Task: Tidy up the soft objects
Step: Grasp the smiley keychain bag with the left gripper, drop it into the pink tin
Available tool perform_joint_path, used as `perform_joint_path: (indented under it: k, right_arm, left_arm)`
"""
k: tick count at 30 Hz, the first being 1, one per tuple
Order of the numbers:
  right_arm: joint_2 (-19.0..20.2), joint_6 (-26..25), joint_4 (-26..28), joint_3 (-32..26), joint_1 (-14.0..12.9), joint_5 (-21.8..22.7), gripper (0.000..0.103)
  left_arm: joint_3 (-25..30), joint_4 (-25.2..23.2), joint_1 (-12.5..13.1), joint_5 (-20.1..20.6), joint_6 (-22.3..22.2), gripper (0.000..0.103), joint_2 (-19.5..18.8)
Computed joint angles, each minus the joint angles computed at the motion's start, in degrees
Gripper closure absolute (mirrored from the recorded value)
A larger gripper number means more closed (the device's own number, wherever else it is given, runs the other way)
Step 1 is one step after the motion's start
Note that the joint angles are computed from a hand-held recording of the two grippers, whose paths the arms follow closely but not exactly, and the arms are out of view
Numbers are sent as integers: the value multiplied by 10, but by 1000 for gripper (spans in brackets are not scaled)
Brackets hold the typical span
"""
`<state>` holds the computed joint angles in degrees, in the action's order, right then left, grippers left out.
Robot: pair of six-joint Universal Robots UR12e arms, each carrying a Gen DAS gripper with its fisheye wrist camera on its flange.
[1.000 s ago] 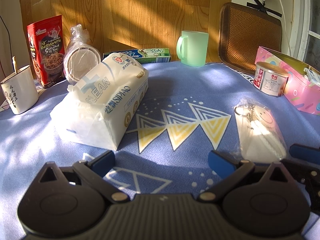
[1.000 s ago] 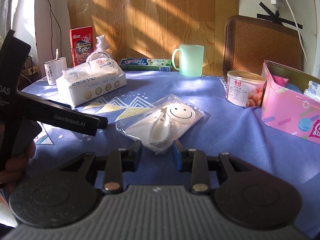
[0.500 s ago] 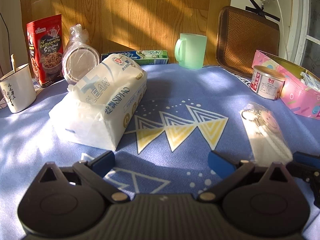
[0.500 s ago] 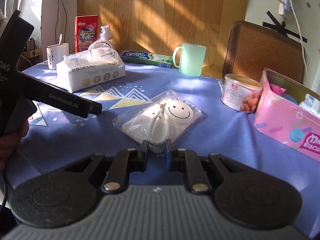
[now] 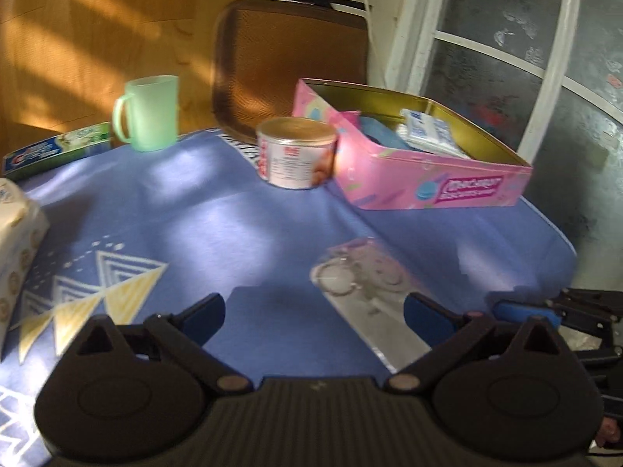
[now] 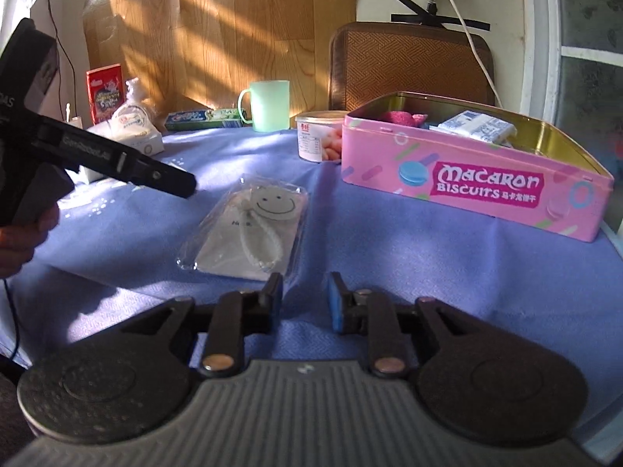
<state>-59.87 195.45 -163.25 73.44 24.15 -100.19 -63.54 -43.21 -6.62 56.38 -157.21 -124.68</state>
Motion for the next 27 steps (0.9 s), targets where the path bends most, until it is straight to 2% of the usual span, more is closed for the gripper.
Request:
perform_joint_path:
  k: [2, 4, 8, 9, 10, 12, 16, 18, 20, 21, 22, 24, 25, 27]
  right_arm:
    - [4, -20, -21, -4, -4, 28, 52]
    - [10, -48, -18, -15, -10, 60, 45]
    - [29, -93, 24, -46, -17, 106, 44]
    - [36, -89, 46, -59, -18, 112, 41]
    - [41, -70, 44, -65, -21, 126, 36]
    - [51, -43, 48, -82, -23, 153, 35]
    - [61, -72, 40, -95, -17, 188, 36]
    - [62, -81, 41, -96, -13, 167, 36]
    - [63, -76, 39, -98, -11, 141, 29]
    - [64, -67, 41, -99, -12, 137, 24]
    - [66, -58, 48, -103, -13, 138, 23]
    - [72, -67, 47, -110, -10, 127, 22]
    - [75, -78, 51, -116, -8, 123, 25]
    - [81, -81, 49, -124, -3, 112, 33]
  left_arm:
    - [15, -37, -8, 2, 8, 3, -4]
    - [24, -58, -14, 14, -1, 3, -7]
    - [33, -81, -16, 26, -18, 3, -12]
    - [32, -82, -16, 31, -19, 3, -11]
    - [31, -79, -15, 38, -20, 3, -11]
    - [29, -76, -12, 43, -27, 3, -11]
    - [32, -75, -4, 43, -41, 3, -13]
    - [36, -77, 0, 44, -43, 3, -15]
    - [42, -78, 1, 47, -46, 5, -18]
    - [45, -79, 1, 47, -47, 7, -20]
    - [48, -79, 0, 46, -47, 9, -22]
    - [49, -65, -6, 52, -30, 16, -26]
    - [45, -58, -10, 51, -11, 17, -26]
    - [39, -59, -13, 40, 12, 30, -23]
